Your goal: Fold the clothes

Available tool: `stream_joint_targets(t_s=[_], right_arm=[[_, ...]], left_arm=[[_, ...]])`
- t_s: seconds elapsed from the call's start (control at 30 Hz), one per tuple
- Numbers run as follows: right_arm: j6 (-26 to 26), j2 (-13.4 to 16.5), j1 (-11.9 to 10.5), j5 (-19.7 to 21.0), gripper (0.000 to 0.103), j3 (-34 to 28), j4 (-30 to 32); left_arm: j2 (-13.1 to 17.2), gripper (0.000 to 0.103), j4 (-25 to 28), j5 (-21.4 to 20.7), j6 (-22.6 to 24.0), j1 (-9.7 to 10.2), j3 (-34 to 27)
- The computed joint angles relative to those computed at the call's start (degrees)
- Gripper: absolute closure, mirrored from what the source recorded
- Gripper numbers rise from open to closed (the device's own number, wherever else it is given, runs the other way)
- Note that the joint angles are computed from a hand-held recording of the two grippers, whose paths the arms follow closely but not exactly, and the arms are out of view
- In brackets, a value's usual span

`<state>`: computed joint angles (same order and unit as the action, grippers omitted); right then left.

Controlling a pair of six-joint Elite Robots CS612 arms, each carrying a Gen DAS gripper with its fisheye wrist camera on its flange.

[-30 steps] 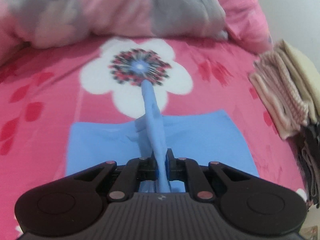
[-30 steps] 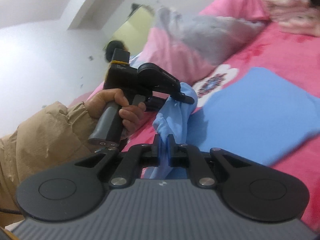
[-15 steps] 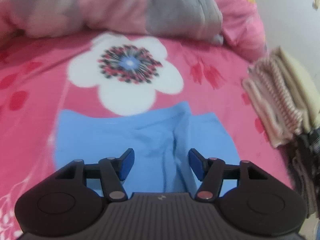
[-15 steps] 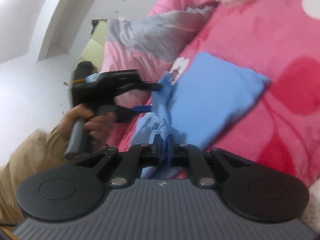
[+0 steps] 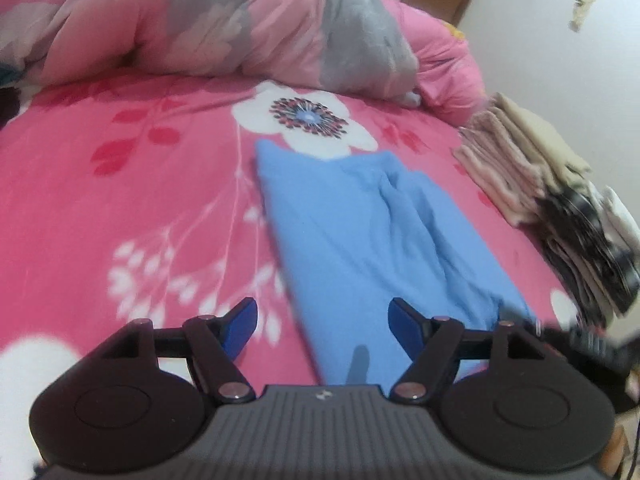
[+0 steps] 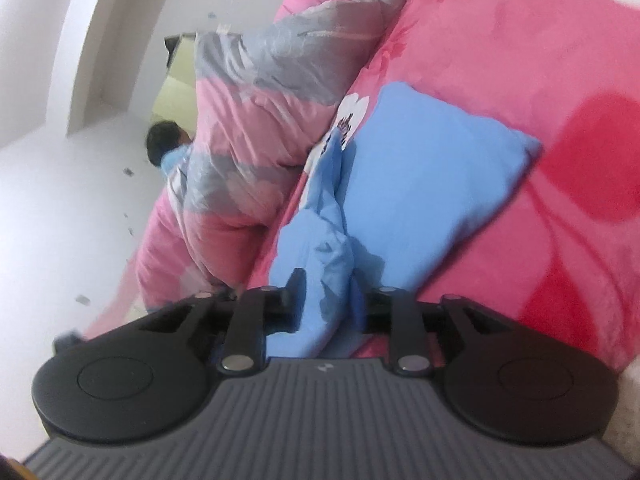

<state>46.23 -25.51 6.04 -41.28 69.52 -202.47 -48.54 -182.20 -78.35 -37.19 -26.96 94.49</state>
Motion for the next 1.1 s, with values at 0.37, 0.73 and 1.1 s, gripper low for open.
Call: stream_joint_targets(t_s=[0.37, 0.73, 1.1], right_arm=[[-10.5, -3.6, 1.1, -3.8, 0.075, 1.8, 11.7], [-18.5, -4.6, 1.8, -7.1, 0.098, 2.2, 13.8], [-12.4, -2.5, 0.5, -5.4, 0.098, 1.6, 7.2]], left_arm=[[1.2, 0.039, -4.8, 0.0, 2.0, -1.11, 1.8], [2.0, 0.041, -0.8, 3.4, 4.8, -2.07, 0.1], [3.5, 0.037, 3.5, 5.6, 10.3, -1.51, -6.8]])
